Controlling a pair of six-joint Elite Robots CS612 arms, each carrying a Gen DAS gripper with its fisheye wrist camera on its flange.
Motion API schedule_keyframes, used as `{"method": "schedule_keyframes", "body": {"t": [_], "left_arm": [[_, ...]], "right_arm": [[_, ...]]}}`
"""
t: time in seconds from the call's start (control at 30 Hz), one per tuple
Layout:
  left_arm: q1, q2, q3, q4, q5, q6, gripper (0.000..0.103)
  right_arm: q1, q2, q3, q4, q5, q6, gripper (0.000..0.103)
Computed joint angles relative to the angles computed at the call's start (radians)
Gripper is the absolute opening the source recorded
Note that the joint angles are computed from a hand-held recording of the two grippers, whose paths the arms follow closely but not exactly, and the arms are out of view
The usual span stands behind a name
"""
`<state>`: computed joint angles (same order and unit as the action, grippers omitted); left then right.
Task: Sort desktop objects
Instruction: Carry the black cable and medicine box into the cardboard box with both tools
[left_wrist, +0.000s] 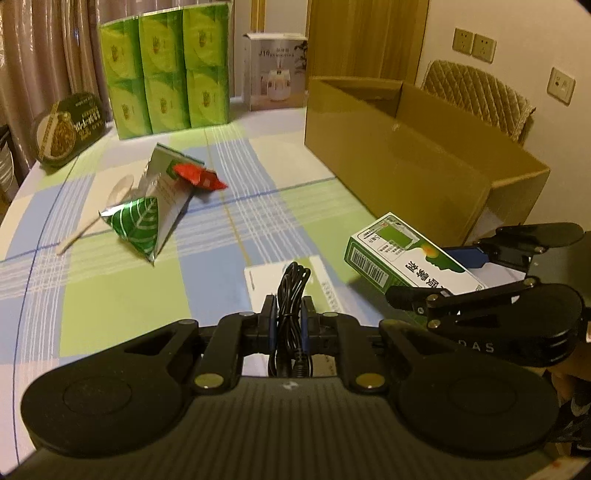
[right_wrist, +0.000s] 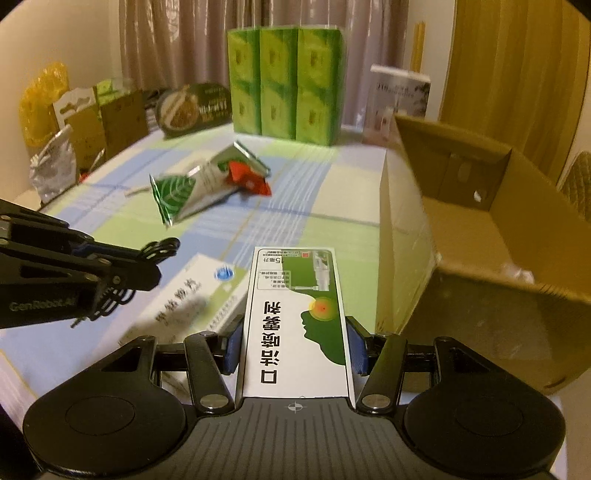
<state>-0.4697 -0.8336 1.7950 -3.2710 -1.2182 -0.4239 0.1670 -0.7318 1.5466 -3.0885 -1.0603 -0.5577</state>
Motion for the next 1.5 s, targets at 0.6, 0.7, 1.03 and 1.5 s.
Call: {"method": "schedule_keyframes", "body": {"t": [0.6,0.7,1.03,1.5], "left_arm": [[-0.03,-0.033,-0.036,-0.044,0.047,0.076,0.009],[-0.034,-0.029,-0.053,-0.047,0.039,0.088,0.009],[-0.038,0.004,-0.151,-0.031,-0.027,0.112,0.009],[-0.029,0.107,-0.369,0.08,-0.114,0.123,0.009]], "right_arm": [[-0.035,-0.047,0.004,-0.173,0.06,0.11,0.052],[-0.045,-0.044,-0.008,-0.183,0.05,0.125,0.052],[-0.087,-0.015,-0.088,-0.168,0.004,0.176,0.052],[-0.122,0.057,-0.223,-0.071,-0.009,0.217,0.052]]}}
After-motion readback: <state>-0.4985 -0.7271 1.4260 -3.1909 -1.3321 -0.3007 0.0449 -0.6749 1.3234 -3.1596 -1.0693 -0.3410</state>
